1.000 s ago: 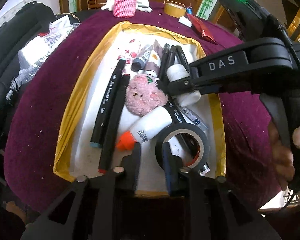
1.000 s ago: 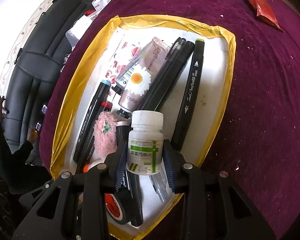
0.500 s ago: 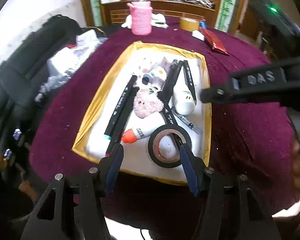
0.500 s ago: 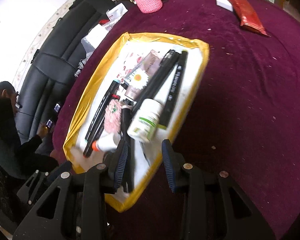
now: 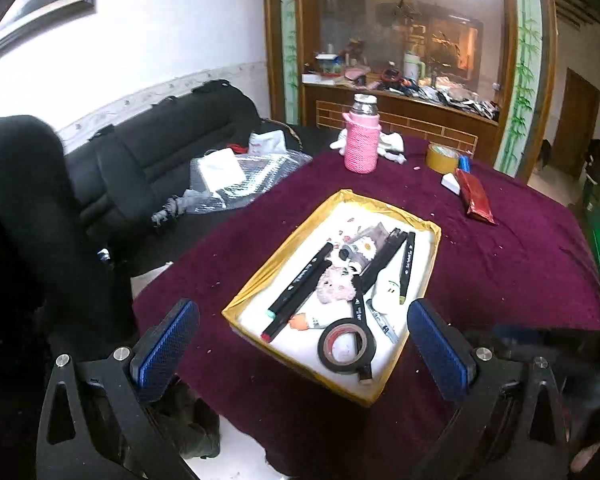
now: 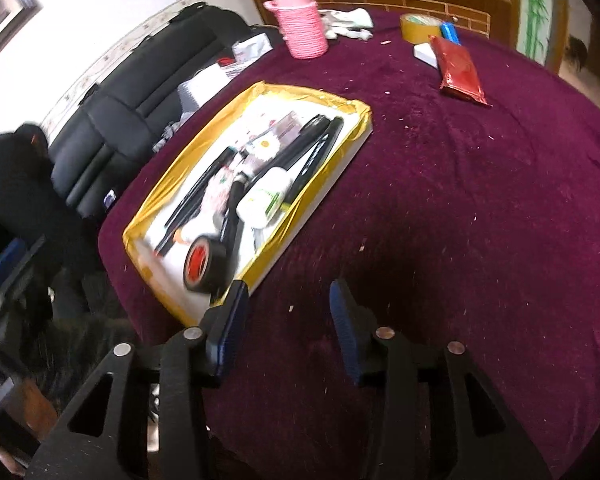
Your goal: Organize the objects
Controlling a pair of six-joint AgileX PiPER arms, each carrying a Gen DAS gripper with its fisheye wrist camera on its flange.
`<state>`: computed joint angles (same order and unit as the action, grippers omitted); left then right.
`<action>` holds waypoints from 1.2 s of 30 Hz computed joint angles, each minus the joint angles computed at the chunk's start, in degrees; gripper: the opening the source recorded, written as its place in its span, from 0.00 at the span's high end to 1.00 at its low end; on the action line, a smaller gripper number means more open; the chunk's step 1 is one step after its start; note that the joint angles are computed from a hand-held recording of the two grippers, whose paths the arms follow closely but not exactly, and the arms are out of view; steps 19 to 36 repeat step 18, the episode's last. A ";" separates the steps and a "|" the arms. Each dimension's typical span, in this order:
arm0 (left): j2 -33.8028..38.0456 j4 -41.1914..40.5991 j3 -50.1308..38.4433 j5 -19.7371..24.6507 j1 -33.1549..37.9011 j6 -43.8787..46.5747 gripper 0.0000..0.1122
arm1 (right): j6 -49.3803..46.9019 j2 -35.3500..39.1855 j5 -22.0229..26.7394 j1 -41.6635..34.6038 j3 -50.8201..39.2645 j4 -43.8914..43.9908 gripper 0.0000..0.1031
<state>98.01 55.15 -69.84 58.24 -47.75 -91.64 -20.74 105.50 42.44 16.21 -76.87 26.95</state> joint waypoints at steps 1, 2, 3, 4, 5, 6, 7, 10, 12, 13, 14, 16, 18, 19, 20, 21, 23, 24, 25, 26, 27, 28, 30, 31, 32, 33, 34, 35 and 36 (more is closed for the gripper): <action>0.20 1.00 -0.39 2.62 -1.49 -0.56 0.09 | -0.59 -0.95 -0.70 0.55 1.41 -0.40 0.59; 0.40 1.75 -0.64 4.08 -2.50 -0.96 0.09 | -1.03 -1.92 -1.52 1.39 2.93 -1.28 0.58; 0.78 2.52 -1.23 6.37 -3.80 -1.28 0.09 | -1.34 -2.78 -2.21 2.19 4.29 -2.13 0.58; 1.44 2.64 -1.99 8.12 -5.00 -1.56 0.09 | -1.68 -3.75 -3.09 3.07 5.86 -3.06 0.57; 1.79 2.70 -2.64 9.52 -5.85 -1.34 0.09 | -1.78 -4.46 -3.87 3.71 7.13 -3.76 0.57; 1.94 2.59 -2.98 10.33 -6.66 -1.45 0.09 | -1.40 -5.31 -4.72 4.78 8.58 -5.54 0.55; 2.22 2.14 -3.54 10.63 -7.03 -1.18 0.09 | -1.21 -5.92 -5.33 5.46 9.72 -6.62 0.54; 2.67 -0.03 -4.56 11.14 -8.10 -0.73 0.09 | -0.97 -7.27 -6.89 6.67 12.68 -8.71 0.54; 3.07 -1.61 -5.19 10.86 -8.03 -0.12 0.09 | -0.39 -7.96 -7.33 6.92 14.10 -10.01 0.53; 3.11 -2.47 -5.32 10.32 -7.85 0.12 0.09 | -0.07 -8.20 -7.48 6.97 14.53 -10.43 0.53; 3.07 -2.87 -5.19 9.48 -7.57 0.18 0.09 | 0.24 -8.54 -7.75 6.79 15.16 -10.88 0.53; 3.32 -3.51 -5.49 8.72 -7.45 0.68 0.09 | 0.95 -8.76 -7.90 6.61 15.70 -11.49 0.53; 3.87 -3.95 -5.97 7.81 -7.07 1.91 0.09 | 1.90 -8.55 -7.70 6.38 15.76 -12.00 0.53; 3.87 -3.95 -5.97 7.81 -7.07 1.91 0.09 | 1.90 -8.55 -7.70 6.38 15.76 -12.00 0.53; 3.87 -3.95 -5.97 7.81 -7.07 1.91 0.09 | 1.90 -8.55 -7.70 6.38 15.76 -12.00 0.53; 3.87 -3.95 -5.97 7.81 -7.07 1.91 0.09 | 1.90 -8.55 -7.70 6.38 15.76 -12.00 0.53; 3.87 -3.95 -5.97 7.81 -7.07 1.91 0.09 | 1.90 -8.55 -7.70 6.38 15.76 -12.00 0.53; 3.87 -3.95 -5.97 7.81 -7.07 1.91 0.09 | 1.90 -8.55 -7.70 6.38 15.76 -12.00 0.53; 3.87 -3.95 -5.97 7.81 -7.07 1.91 0.09 | 1.90 -8.55 -7.70 6.38 15.76 -12.00 0.53; 3.87 -3.95 -5.97 7.81 -7.07 1.91 0.09 | 1.90 -8.55 -7.70 6.38 15.76 -12.00 0.53; 3.87 -3.95 -5.97 7.81 -7.07 1.91 0.09 | 1.90 -8.55 -7.70 6.38 15.76 -12.00 0.53; 3.87 -3.95 -5.97 7.81 -7.07 1.91 0.09 | 1.90 -8.55 -7.70 6.38 15.76 -12.00 0.53; 3.87 -3.95 -5.97 7.81 -7.07 1.91 0.09 | 1.90 -8.55 -7.70 6.38 15.76 -12.00 0.53; 3.87 -3.95 -5.97 7.81 -7.07 1.91 0.09 | 1.90 -8.55 -7.70 6.38 15.76 -12.00 0.53; 3.87 -3.95 -5.97 7.81 -7.07 1.91 0.09 | 1.90 -8.55 -7.70 6.38 15.76 -12.00 0.53; 3.87 -3.95 -5.97 7.81 -7.07 1.91 0.09 | 1.90 -8.55 -7.70 6.38 15.76 -12.00 0.53; 3.87 -3.95 -5.97 7.81 -7.07 1.91 0.09 | 1.90 -8.55 -7.70 6.38 15.76 -12.00 0.53; 3.87 -3.95 -5.97 7.81 -7.07 1.91 0.09 | 1.90 -8.55 -7.70 6.38 15.76 -12.00 0.53; 3.87 -3.95 -5.97 7.81 -7.07 1.91 0.09 | 1.90 -8.55 -7.70 6.38 15.76 -12.00 0.53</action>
